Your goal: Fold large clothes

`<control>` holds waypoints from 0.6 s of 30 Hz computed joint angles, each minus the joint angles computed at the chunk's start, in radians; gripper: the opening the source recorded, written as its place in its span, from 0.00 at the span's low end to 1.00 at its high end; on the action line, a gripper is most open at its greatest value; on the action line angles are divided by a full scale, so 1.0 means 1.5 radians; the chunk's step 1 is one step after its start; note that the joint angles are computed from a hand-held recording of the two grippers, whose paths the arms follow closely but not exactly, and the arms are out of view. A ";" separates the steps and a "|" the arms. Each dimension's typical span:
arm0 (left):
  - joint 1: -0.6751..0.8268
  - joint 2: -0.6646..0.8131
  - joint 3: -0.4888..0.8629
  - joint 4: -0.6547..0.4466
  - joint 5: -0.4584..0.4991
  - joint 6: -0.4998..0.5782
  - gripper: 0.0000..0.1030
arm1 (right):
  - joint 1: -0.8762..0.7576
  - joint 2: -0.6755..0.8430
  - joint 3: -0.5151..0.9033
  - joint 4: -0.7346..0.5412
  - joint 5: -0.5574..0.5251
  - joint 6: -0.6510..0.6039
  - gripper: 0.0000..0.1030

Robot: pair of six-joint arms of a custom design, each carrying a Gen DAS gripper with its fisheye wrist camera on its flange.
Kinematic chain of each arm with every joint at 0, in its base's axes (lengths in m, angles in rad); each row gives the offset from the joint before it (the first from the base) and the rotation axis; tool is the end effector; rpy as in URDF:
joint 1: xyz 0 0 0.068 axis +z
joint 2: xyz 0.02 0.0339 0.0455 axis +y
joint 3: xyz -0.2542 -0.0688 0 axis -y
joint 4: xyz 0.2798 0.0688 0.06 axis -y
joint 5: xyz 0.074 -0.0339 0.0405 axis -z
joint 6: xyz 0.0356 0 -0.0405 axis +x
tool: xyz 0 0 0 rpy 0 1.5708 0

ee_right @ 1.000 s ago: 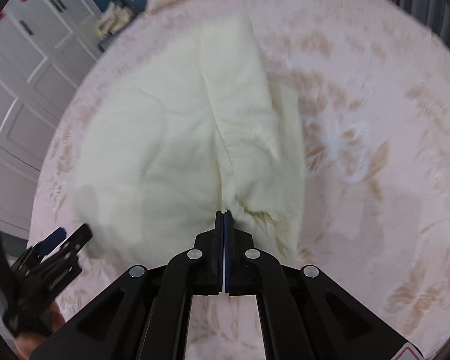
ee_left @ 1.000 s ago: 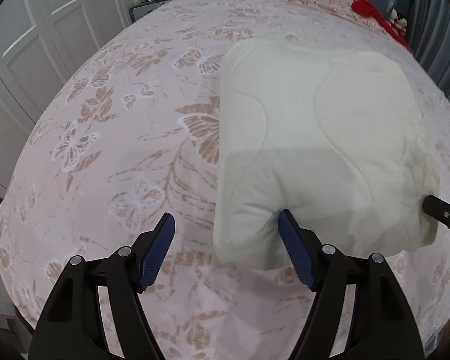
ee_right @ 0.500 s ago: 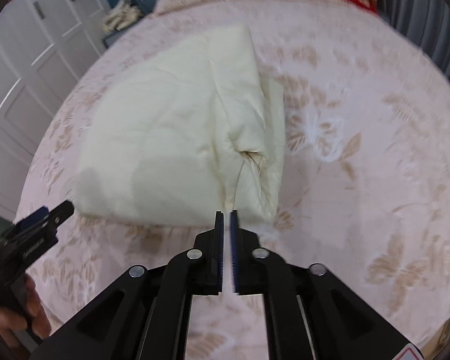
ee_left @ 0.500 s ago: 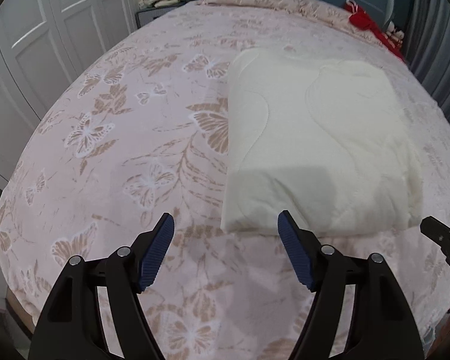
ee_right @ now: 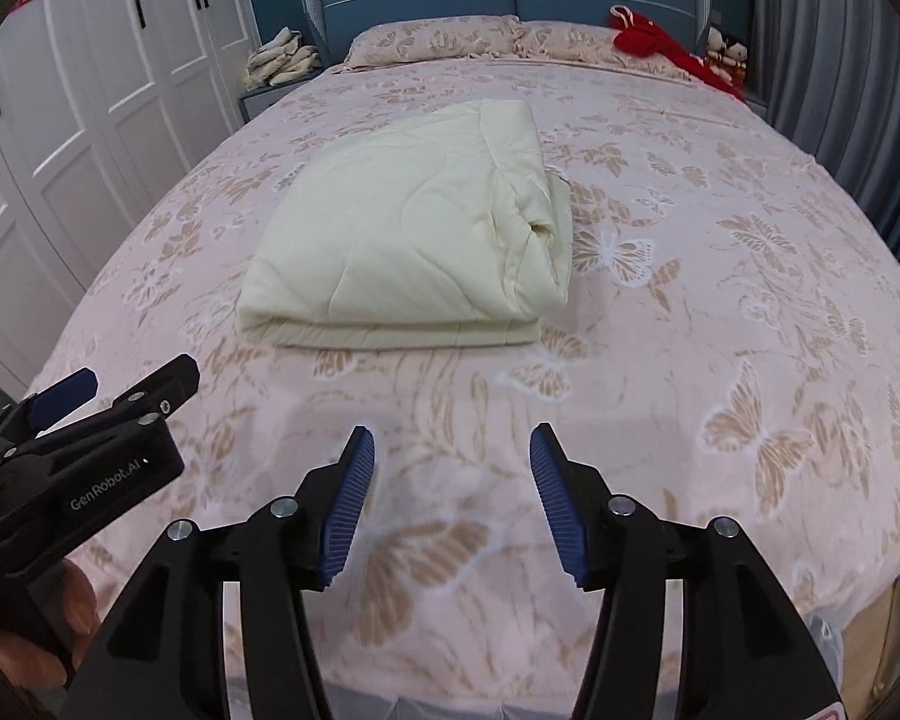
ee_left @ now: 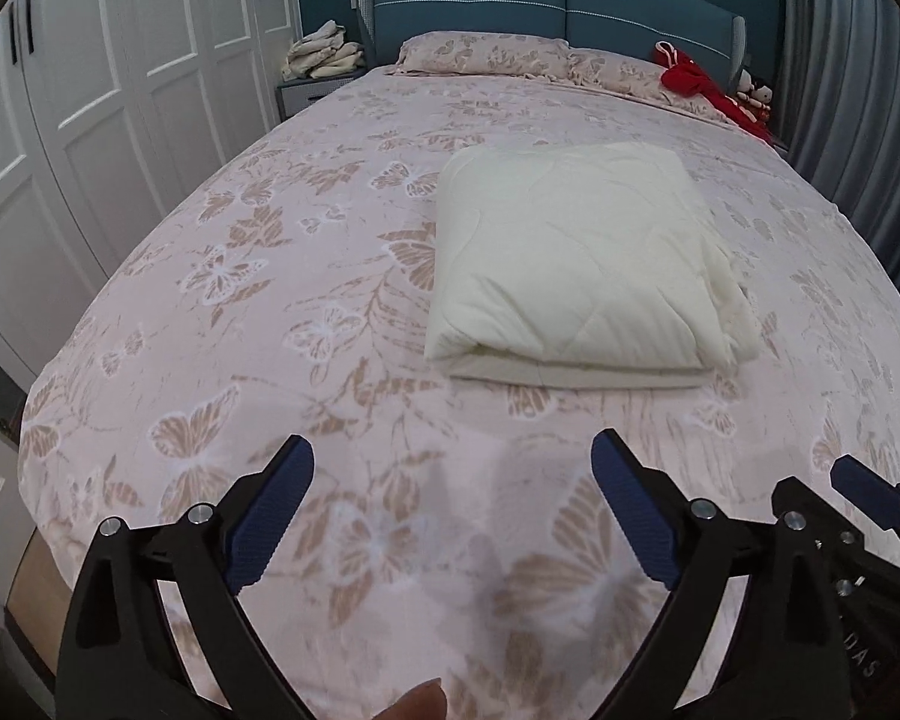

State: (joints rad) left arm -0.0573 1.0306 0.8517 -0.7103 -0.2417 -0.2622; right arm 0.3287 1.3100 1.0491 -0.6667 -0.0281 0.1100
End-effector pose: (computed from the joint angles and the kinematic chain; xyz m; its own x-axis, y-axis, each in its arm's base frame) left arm 0.2438 -0.0054 0.2564 -0.7242 -0.2105 -0.6567 -0.2927 0.9561 0.0162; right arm 0.2893 0.0997 0.2572 -0.7899 -0.1535 -0.5937 -0.2534 0.9633 0.0882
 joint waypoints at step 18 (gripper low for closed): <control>-0.091 -0.122 -0.053 -0.135 -0.069 -0.075 0.89 | 0.051 -0.160 -0.116 -0.044 0.032 0.024 0.53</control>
